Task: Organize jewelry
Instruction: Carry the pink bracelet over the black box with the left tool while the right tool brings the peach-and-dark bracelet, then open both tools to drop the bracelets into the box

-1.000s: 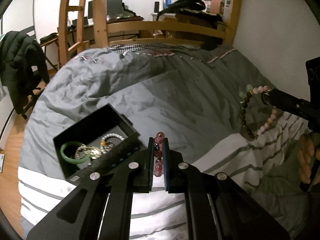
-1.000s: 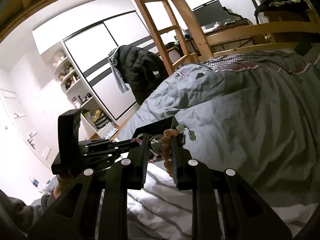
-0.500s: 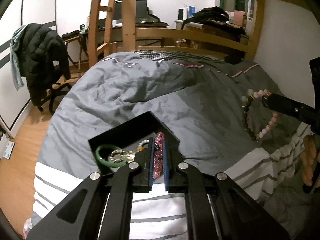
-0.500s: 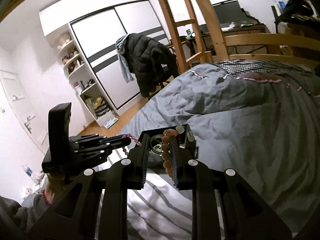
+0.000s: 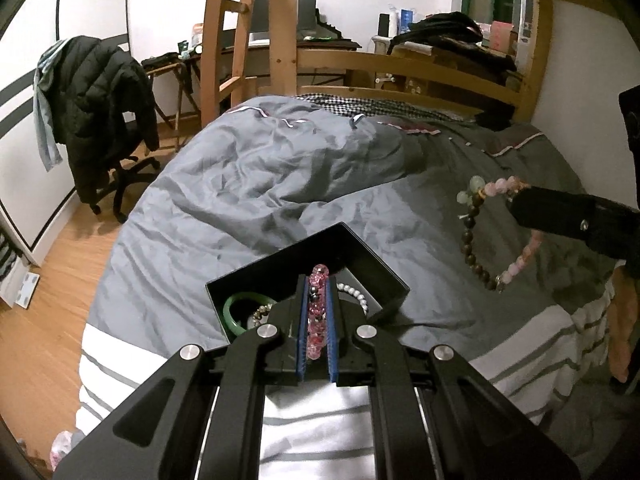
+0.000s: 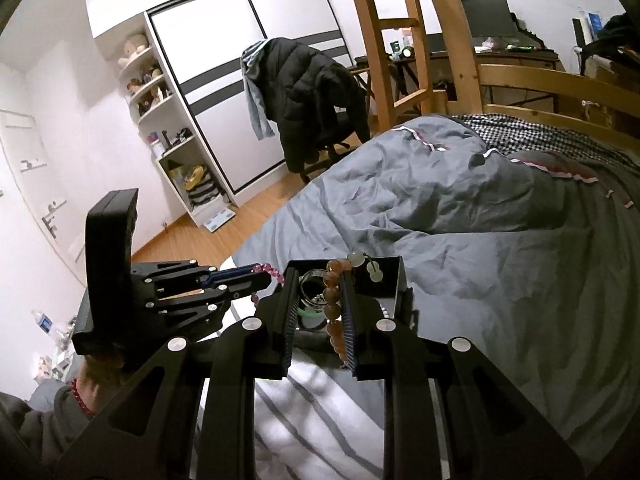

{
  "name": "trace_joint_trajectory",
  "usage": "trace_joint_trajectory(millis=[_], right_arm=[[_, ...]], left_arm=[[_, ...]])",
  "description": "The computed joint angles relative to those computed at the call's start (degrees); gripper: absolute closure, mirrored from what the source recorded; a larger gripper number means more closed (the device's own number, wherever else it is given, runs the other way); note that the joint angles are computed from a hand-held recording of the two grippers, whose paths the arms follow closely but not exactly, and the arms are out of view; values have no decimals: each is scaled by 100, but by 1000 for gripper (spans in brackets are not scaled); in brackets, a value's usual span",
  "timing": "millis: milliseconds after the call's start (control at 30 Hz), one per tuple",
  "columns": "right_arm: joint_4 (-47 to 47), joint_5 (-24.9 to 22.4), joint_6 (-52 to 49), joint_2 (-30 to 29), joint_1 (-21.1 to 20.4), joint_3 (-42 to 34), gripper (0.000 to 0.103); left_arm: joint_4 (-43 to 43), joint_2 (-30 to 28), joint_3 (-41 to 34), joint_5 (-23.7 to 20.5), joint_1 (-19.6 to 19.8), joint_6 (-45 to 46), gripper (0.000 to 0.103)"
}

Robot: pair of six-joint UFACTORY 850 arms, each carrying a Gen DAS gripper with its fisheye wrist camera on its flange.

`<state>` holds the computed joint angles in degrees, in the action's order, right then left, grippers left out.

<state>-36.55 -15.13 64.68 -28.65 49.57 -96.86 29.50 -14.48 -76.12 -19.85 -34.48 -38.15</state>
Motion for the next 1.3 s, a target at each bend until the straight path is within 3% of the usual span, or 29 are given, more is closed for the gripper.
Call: trace_joint_trajectory(millis=[167, 600, 733, 1300], right_arm=[[647, -104, -724, -276, -72, -368, 82], [2520, -472, -2781, -1250, -239, -1640, 82], [2807, -862, -3220, -1680, -263, -2245, 82], [3776, -1686, -4335, -2794, -407, -3736, 82]], left_arm=[[-282, -143, -144, 42, 116, 285, 95], [-186, -501, -446, -304, 316, -30, 95], [-80, -600, -513, -441, 357, -177, 95], [-332, -1093, -945, -852, 485, -258, 95]])
